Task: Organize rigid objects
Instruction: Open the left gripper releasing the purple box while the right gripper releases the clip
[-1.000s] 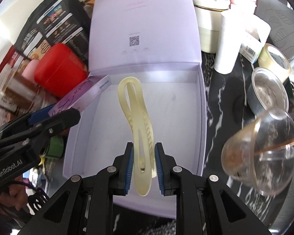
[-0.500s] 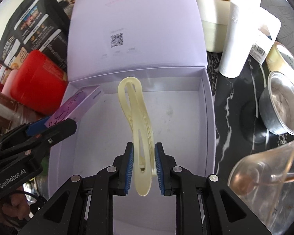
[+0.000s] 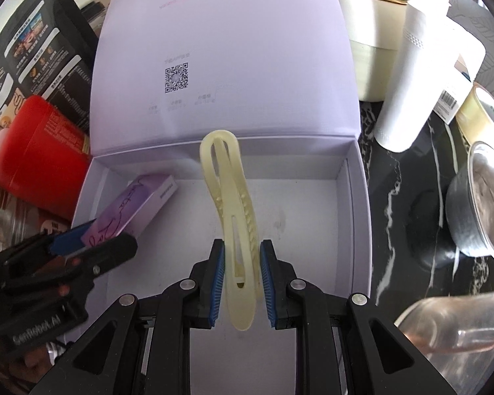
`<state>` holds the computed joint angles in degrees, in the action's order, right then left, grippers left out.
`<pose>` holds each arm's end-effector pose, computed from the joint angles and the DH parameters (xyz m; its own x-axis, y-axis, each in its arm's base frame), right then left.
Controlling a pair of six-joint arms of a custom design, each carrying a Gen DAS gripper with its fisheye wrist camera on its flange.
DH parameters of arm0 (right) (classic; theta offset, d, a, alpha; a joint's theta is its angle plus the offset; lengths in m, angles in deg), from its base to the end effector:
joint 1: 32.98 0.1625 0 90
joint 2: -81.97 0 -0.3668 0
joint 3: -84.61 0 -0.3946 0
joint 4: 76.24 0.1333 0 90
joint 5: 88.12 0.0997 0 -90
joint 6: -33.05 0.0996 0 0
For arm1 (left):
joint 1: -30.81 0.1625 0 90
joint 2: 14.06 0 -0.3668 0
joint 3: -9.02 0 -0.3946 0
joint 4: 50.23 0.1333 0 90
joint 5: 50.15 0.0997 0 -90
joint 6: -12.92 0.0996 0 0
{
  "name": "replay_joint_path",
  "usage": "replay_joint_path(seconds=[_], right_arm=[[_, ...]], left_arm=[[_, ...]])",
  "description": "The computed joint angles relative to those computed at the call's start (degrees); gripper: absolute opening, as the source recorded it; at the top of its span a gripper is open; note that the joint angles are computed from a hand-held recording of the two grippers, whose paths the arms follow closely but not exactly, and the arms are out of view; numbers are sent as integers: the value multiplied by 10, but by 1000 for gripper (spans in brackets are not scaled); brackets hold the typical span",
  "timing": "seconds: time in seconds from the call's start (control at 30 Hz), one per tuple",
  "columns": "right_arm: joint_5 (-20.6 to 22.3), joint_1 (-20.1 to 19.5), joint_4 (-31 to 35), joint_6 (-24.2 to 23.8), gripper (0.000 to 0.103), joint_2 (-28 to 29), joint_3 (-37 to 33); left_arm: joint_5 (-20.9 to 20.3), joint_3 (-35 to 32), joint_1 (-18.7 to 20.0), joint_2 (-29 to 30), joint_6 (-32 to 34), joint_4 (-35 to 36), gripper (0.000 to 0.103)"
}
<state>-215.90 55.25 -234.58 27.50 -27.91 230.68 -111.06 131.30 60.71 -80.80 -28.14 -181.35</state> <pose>0.0624 -0.3221 0.2608 -0.7788 0.2668 0.5677 -0.0494 0.8762 -0.4795 -0.2935 -0.3784 0.0650 -0.8008 0.2996 -0.5186 0.4159 0.9013 -0.1215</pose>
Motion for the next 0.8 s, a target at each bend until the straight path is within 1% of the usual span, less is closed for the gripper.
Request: replay_joint_path(seconds=[0.07, 0.13, 0.33, 0.43, 0.47, 0.53, 0.57, 0.67, 0.73, 0.8], right_arm=[[1, -3, -5, -1, 21, 12, -4], [2, -7, -7, -4, 21, 12, -3], [-5, -5, -22, -3, 21, 34, -6], [-14, 4, -22, 11, 21, 40, -4], [-21, 15, -19, 25, 21, 53, -9], [-27, 19, -17, 32, 22, 60, -14], [-27, 14, -15, 27, 22, 54, -14], [-43, 27, -15, 40, 22, 66, -19], [-53, 40, -10, 51, 25, 69, -20], [-69, 52, 1, 62, 35, 69, -24]], left_arm=[[-1, -4, 1, 2, -6, 8, 50], [-6, -12, 4, 10, -15, 14, 50], [-14, -26, 9, 18, -30, 35, 50], [-19, -38, 13, 28, -33, 43, 50], [-20, -44, 13, 32, -36, 47, 50], [-22, -50, 14, 37, -38, 54, 50], [-22, -53, 14, 39, -38, 60, 50], [-25, -60, 13, 40, -45, 81, 50], [-26, -60, 13, 38, -52, 87, 50], [-19, -59, 8, 36, -58, 95, 50]])
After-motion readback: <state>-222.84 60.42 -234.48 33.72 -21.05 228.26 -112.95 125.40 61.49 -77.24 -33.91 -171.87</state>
